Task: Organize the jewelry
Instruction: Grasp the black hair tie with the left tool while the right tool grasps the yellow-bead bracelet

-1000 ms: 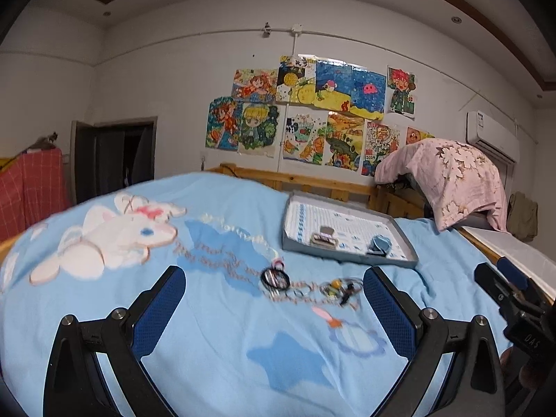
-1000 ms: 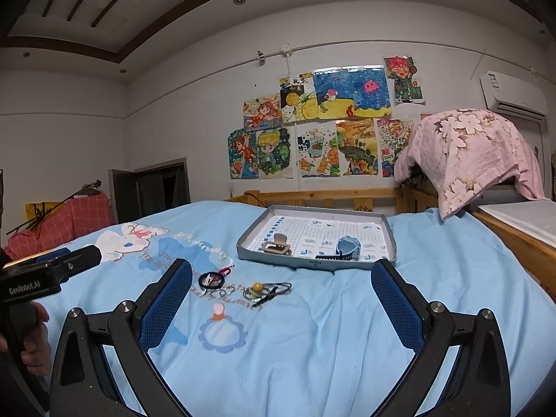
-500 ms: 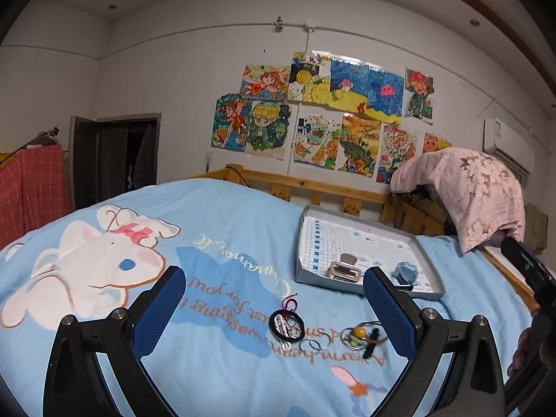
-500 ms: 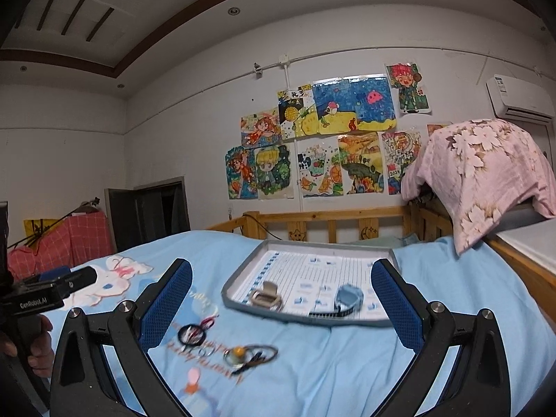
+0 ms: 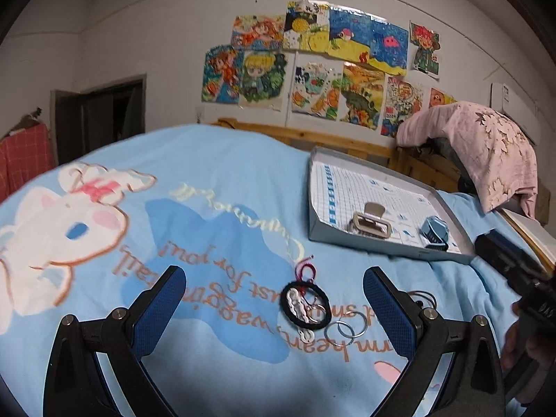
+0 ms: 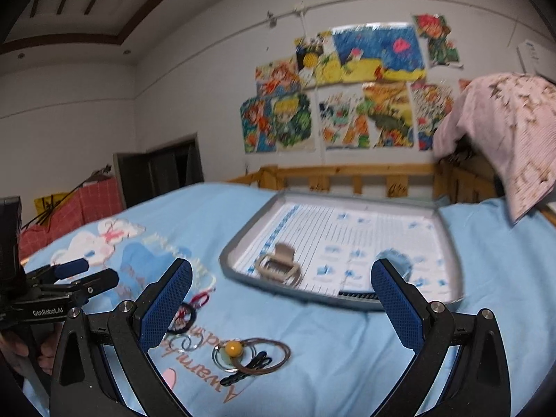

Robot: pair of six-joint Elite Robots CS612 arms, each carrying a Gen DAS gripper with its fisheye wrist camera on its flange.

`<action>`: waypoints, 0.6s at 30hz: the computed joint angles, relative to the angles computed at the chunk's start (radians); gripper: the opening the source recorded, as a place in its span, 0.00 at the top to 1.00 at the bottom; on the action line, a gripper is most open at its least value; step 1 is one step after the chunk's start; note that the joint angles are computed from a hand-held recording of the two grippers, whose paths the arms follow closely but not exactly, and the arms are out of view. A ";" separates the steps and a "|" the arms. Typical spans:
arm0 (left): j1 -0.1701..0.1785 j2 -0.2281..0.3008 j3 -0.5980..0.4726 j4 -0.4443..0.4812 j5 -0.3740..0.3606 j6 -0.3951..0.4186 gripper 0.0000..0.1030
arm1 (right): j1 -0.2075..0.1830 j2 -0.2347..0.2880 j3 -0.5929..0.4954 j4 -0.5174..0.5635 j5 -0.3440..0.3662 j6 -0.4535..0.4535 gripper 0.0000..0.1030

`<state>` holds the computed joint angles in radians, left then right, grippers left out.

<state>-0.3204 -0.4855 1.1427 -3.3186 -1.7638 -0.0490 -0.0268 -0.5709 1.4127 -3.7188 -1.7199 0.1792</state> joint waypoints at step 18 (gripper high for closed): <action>0.028 0.086 -0.155 0.279 -0.235 -0.007 0.56 | -0.007 0.041 -0.056 0.246 0.198 -0.078 0.58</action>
